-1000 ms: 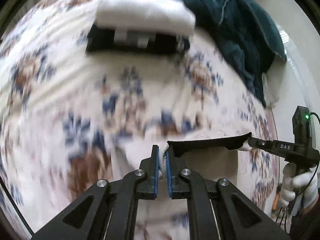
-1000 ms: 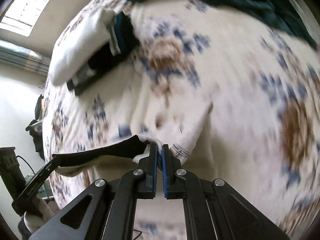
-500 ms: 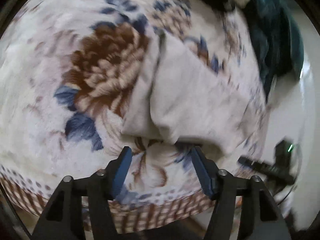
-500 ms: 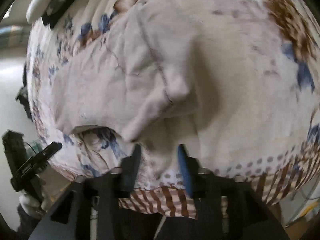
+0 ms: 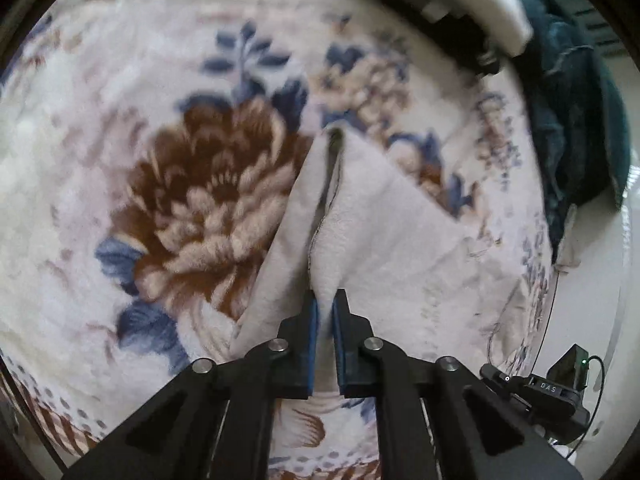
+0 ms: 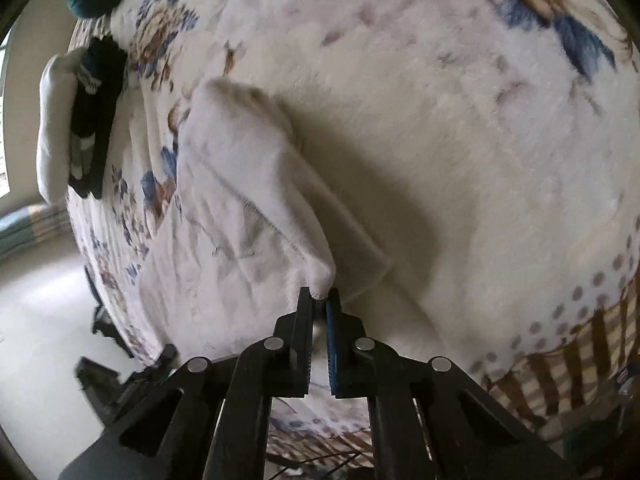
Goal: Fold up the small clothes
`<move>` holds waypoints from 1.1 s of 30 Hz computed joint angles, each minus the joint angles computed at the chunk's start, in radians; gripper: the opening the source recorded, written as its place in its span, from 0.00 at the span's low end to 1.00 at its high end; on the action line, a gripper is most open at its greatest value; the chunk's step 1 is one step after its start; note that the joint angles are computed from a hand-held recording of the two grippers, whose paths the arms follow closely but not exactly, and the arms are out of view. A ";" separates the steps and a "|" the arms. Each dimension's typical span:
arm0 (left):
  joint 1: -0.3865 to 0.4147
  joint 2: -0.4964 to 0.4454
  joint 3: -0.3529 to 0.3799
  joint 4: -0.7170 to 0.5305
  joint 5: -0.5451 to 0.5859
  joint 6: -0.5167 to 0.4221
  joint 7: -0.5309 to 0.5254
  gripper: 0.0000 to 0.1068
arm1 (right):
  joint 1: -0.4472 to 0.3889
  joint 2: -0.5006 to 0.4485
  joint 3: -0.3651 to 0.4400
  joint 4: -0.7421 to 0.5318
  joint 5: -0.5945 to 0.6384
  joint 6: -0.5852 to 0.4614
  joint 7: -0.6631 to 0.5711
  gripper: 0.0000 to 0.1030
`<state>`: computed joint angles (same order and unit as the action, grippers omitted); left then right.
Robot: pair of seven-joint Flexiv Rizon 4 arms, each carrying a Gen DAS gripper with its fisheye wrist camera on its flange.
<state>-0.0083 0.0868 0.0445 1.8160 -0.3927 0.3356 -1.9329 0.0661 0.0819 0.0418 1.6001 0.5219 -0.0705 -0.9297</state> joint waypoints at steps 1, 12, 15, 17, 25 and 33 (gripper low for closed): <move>0.001 0.010 0.001 -0.006 0.011 0.001 0.000 0.05 | 0.004 0.010 0.007 0.004 -0.013 0.006 -0.011 0.05; 0.014 0.062 0.024 0.023 0.017 -0.080 0.021 0.05 | 0.018 0.078 -0.004 -0.003 -0.062 -0.048 -0.049 0.04; 0.023 0.054 0.045 0.075 -0.073 -0.137 0.024 0.12 | 0.026 0.046 -0.011 -0.002 -0.069 -0.116 -0.094 0.04; 0.035 0.060 0.045 0.072 -0.067 -0.138 0.023 0.29 | 0.025 0.019 -0.013 -0.018 -0.092 -0.167 -0.125 0.05; 0.056 -0.032 0.020 -0.045 -0.080 0.018 0.112 0.49 | -0.013 0.030 -0.025 -0.068 -0.139 0.003 -0.241 0.43; 0.041 -0.220 -0.018 -0.148 0.014 0.032 0.233 0.49 | -0.061 -0.101 -0.050 -0.114 0.059 0.134 -0.287 0.43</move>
